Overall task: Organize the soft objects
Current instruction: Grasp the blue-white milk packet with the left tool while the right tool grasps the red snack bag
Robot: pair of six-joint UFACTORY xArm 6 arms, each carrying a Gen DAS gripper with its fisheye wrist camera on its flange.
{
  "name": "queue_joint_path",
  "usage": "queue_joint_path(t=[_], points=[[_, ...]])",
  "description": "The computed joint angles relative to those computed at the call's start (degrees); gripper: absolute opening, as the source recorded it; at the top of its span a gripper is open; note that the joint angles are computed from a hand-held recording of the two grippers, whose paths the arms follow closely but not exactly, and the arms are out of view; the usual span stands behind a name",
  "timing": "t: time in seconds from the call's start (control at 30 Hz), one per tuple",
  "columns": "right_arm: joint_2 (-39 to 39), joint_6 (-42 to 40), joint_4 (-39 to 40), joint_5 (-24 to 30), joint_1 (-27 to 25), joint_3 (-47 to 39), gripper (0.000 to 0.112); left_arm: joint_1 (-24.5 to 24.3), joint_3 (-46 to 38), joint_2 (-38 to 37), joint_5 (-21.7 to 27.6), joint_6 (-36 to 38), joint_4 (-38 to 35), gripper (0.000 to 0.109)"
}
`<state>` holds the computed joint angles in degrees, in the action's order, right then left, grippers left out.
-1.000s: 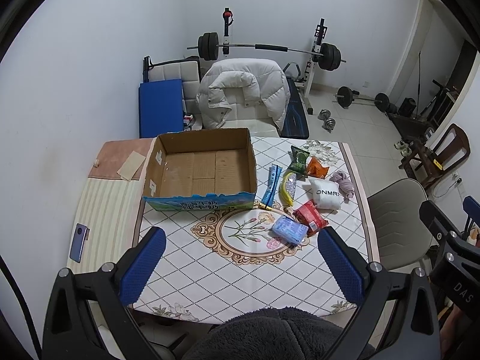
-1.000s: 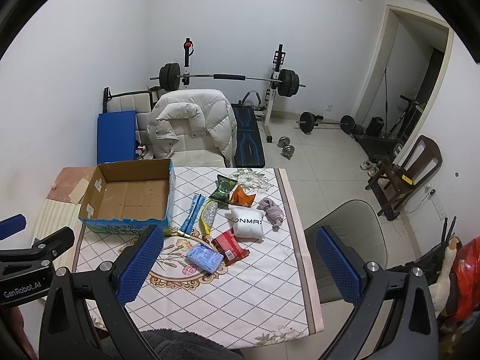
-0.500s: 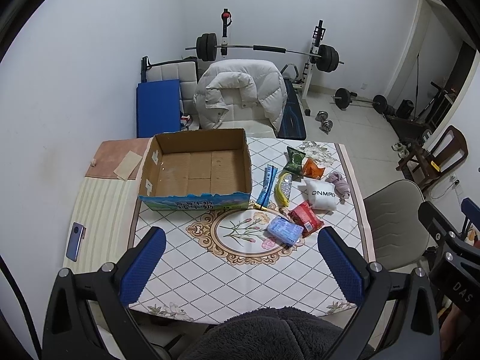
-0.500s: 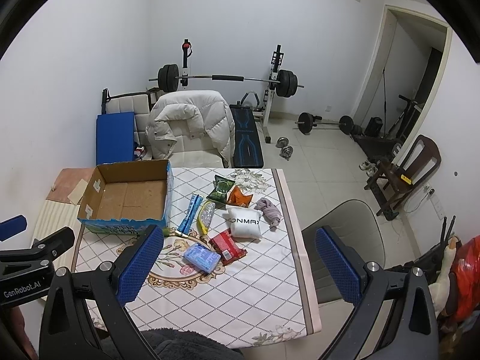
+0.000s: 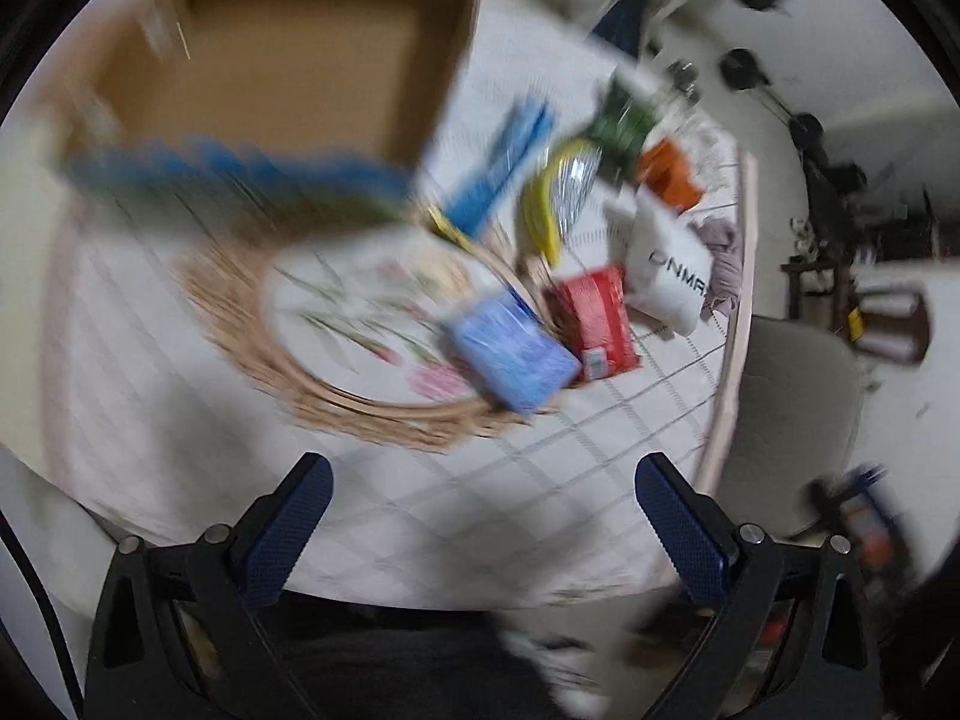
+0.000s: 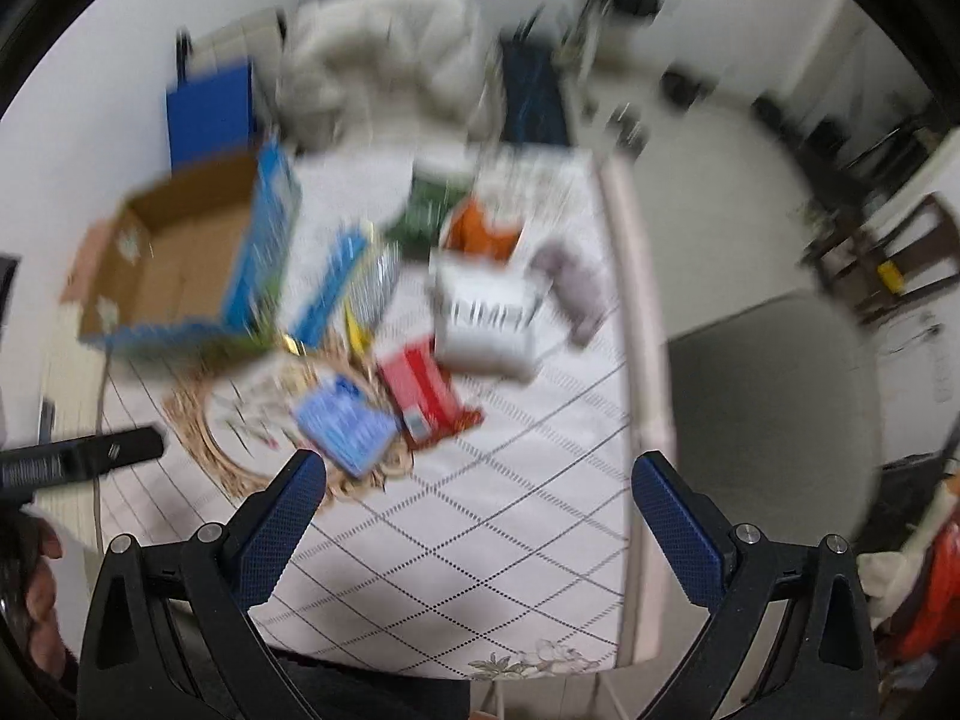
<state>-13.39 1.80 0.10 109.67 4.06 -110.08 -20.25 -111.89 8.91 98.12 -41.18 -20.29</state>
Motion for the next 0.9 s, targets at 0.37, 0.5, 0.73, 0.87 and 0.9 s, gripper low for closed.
queue_joint_path(t=[0.37,0.5,0.73,0.87,0.9], points=[[-1.79,-5.26,4.38,-14.26,-5.83,26.98,0.103,-2.62,6.96,13.88,-8.69,-12.13,-8.04,0.092],[0.54,-5.67,7.04,-15.77,-5.70,27.66,0.103,-5.58,-2.65,18.80,-0.62,-7.34,-1.14,0.075],[6.70,-3.10,8.96,-15.80,-0.38,26.43,0.103,-10.31,-0.97,14.68,5.98,4.11,14.17,0.075],[10.67,1.32,6.99,-16.81,3.88,26.29,0.101,-9.94,4.66,11.18,2.68,2.75,11.63,0.076],[11.38,2.16,6.54,-16.80,4.45,26.23,0.097,-10.01,5.88,10.42,1.64,2.44,11.29,0.076]])
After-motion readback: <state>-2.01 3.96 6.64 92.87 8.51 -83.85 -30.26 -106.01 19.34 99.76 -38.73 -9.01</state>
